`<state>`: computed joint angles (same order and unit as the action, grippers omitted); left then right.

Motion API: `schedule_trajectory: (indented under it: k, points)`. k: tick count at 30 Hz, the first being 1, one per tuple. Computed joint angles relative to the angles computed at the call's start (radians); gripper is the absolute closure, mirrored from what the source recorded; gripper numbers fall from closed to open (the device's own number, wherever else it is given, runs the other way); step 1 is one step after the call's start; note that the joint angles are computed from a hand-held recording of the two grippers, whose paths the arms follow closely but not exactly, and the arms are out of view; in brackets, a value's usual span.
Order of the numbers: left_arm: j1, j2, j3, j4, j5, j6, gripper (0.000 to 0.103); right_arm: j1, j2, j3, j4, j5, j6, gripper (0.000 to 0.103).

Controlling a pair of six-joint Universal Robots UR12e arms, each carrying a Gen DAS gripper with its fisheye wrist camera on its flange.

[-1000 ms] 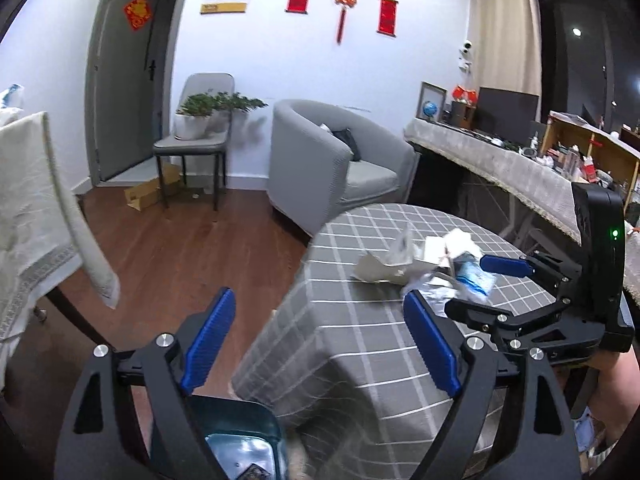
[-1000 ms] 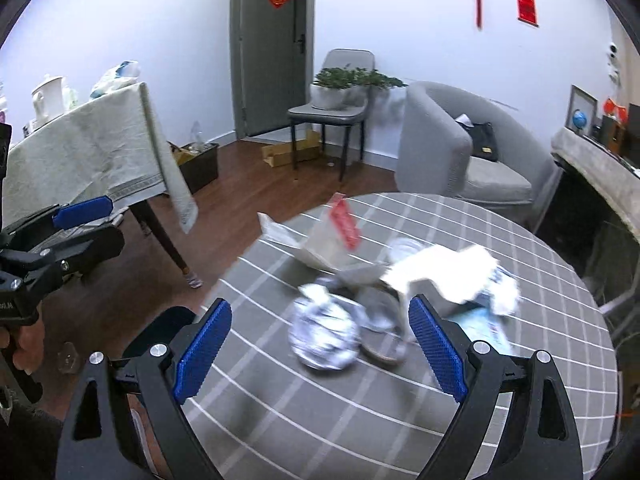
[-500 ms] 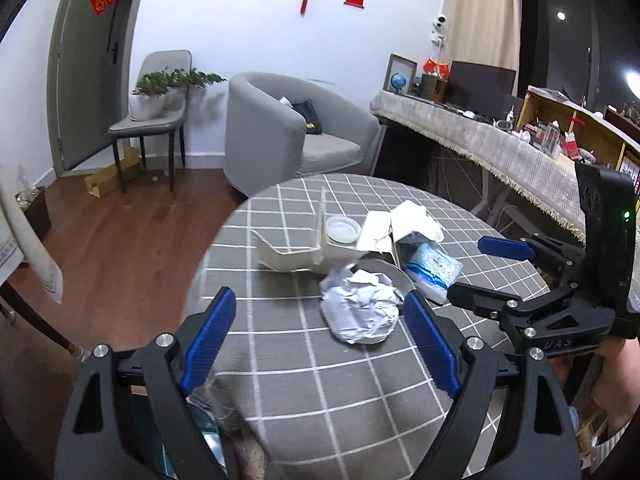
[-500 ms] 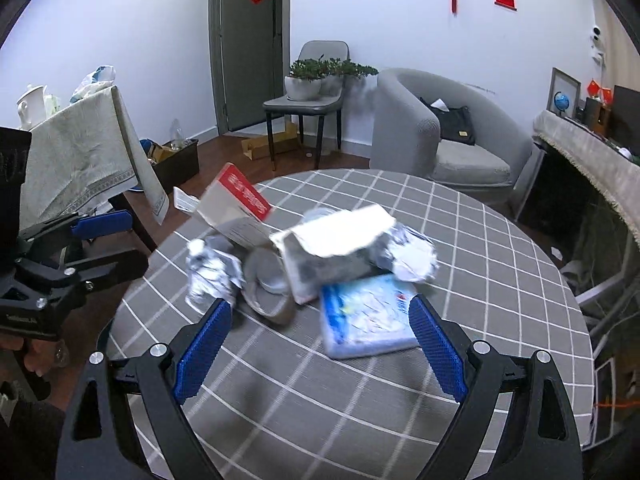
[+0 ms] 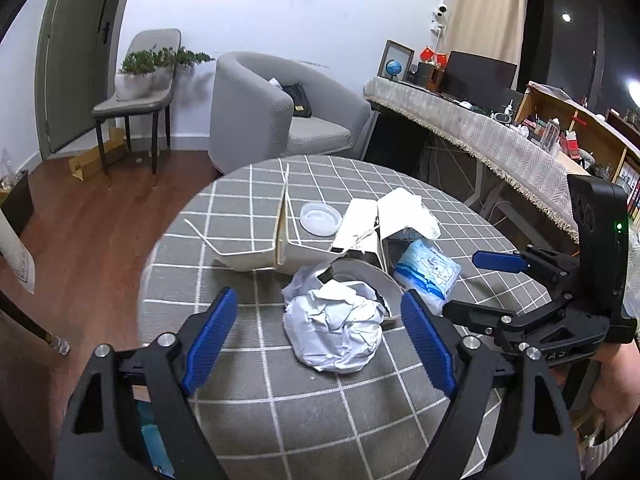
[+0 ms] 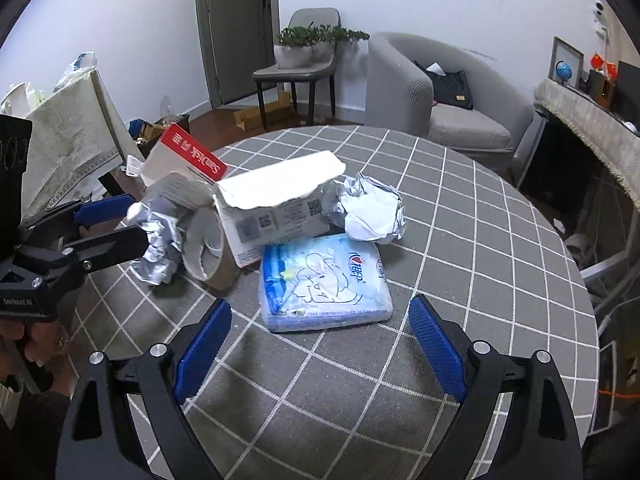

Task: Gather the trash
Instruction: 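Grasp the crumpled foil ball with the left gripper while the right grasps the blue-white tissue pack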

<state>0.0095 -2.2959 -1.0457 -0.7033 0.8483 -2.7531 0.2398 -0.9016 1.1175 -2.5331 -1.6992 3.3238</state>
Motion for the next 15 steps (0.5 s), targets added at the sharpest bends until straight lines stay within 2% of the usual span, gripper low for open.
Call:
schedule_trajectory:
  k: [4,6,8,15]
  points:
    - [-0.011,-0.01,0.025,-0.058,0.03,0.029,0.031,-0.008,0.009,-0.017,0.036,0.021,0.008,0.011]
    - [-0.011,-0.017,0.039,-0.088,0.023,0.032,0.033,-0.012,0.013,-0.024,0.049,0.033,0.015,0.011]
    - [-0.009,-0.021,0.047,-0.108,0.005,0.035,0.041,-0.013,0.018,-0.033,0.062,0.039,0.016,0.011]
    - [-0.006,-0.028,0.066,-0.144,-0.017,0.049,0.049,-0.013,0.041,-0.077,0.119,0.052,0.007,0.011]
